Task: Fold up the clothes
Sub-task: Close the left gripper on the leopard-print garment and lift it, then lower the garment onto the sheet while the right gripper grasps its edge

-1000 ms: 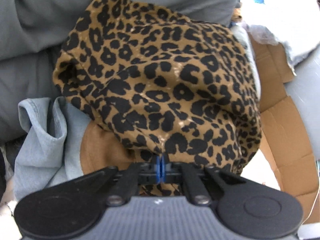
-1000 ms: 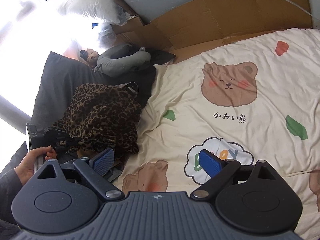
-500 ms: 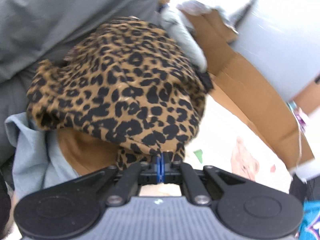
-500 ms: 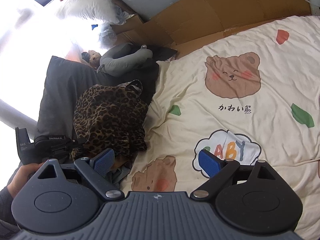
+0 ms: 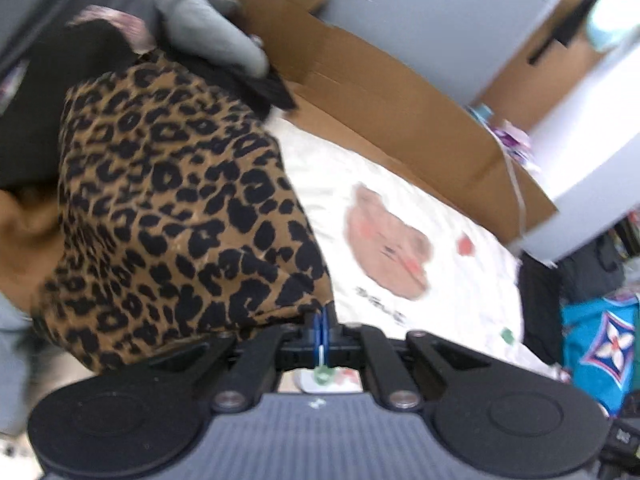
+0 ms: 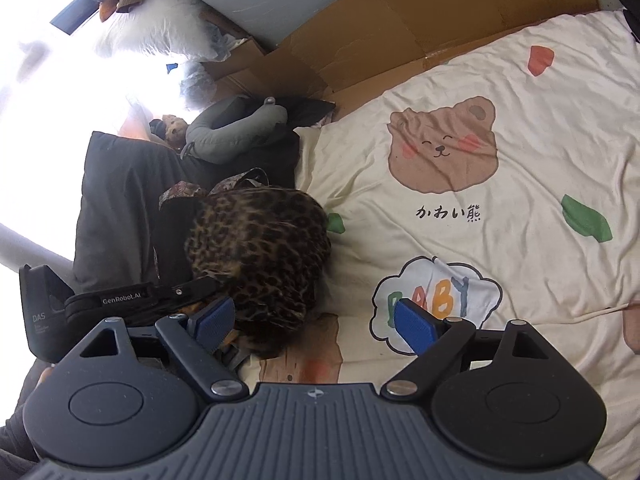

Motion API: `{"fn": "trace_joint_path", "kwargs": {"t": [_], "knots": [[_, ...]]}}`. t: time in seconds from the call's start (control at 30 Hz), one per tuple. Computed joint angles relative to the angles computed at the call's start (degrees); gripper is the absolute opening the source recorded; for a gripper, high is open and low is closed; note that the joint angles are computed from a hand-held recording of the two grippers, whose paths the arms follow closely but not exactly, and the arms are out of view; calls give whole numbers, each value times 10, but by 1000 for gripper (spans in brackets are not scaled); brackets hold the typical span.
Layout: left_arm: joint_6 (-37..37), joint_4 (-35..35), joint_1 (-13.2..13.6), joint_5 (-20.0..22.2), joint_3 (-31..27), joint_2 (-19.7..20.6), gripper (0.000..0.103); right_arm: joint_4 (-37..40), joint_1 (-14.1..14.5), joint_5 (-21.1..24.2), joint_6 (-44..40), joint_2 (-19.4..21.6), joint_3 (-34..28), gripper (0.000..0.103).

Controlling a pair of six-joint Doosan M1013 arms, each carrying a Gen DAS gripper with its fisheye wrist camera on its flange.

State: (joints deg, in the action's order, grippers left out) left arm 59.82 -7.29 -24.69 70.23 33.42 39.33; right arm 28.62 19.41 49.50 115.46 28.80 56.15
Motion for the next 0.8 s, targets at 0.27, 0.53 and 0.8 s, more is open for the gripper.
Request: {"fn": "trace_joint_path", "kwargs": {"t": [0.27,0.53,0.8], "knots": [[59,-105,-13,11,8,17,1,0,-7,-2,24,-4,26,89],[77,-145,-8,67,-15,37,18,8,-6,13,38,12,22,89],[49,-95,-3,63,0,26,29,17,-2,44,73,50,0,89]]}}
